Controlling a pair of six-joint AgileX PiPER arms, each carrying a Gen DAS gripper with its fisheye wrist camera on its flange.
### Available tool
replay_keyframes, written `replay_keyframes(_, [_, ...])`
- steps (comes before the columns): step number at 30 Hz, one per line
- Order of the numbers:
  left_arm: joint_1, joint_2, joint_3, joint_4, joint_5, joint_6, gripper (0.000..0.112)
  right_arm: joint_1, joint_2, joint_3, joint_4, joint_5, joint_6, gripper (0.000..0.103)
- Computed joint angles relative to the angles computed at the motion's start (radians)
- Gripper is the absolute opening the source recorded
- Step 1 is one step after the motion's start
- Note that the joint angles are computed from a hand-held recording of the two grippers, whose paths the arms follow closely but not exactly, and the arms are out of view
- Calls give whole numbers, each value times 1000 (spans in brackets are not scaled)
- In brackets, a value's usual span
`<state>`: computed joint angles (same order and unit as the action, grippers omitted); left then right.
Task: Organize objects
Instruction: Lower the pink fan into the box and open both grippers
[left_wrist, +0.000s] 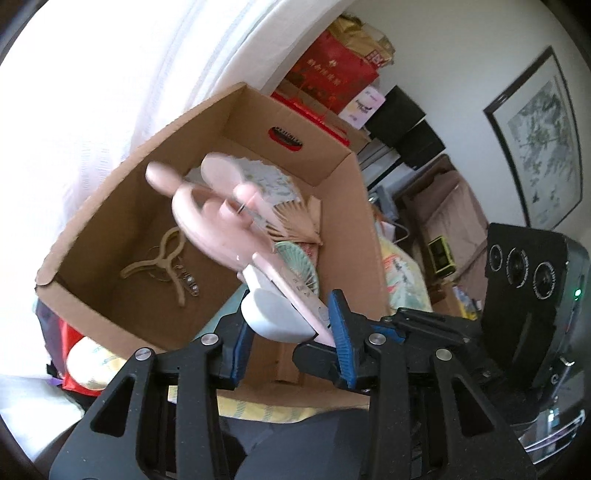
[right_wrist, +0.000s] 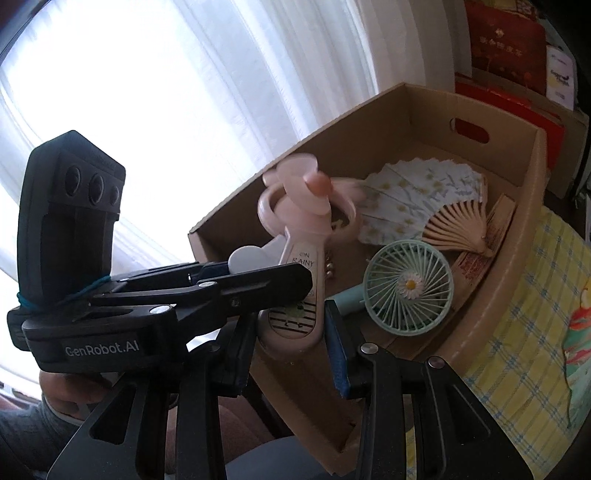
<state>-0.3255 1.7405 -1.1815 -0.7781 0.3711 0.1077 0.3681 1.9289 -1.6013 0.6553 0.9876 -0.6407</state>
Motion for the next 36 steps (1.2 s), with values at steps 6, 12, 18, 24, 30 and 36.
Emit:
replay_keyframes(6, [4, -15, 6, 90, 23, -69, 38, 2, 54, -69, -27, 38, 32, 35])
replay_keyframes(12, [20, -29, 10, 62, 49, -58, 57, 10, 76, -102, -72, 50, 58, 34])
replay_keyframes(18, [68, -114, 68, 21, 33, -39, 66, 46, 74, -92, -149, 26, 77, 34])
replay_keyframes(24, [82, -147, 73, 40, 39, -53, 74, 81, 74, -83, -254, -29, 138, 34])
replay_keyframes(30, [61, -126, 37, 89, 54, -95, 81, 54, 16, -36, -209, -9, 104, 48])
replay_keyframes(36, [23, -128, 7, 238, 51, -217, 92, -37, -101, 64, -113, -27, 54, 54])
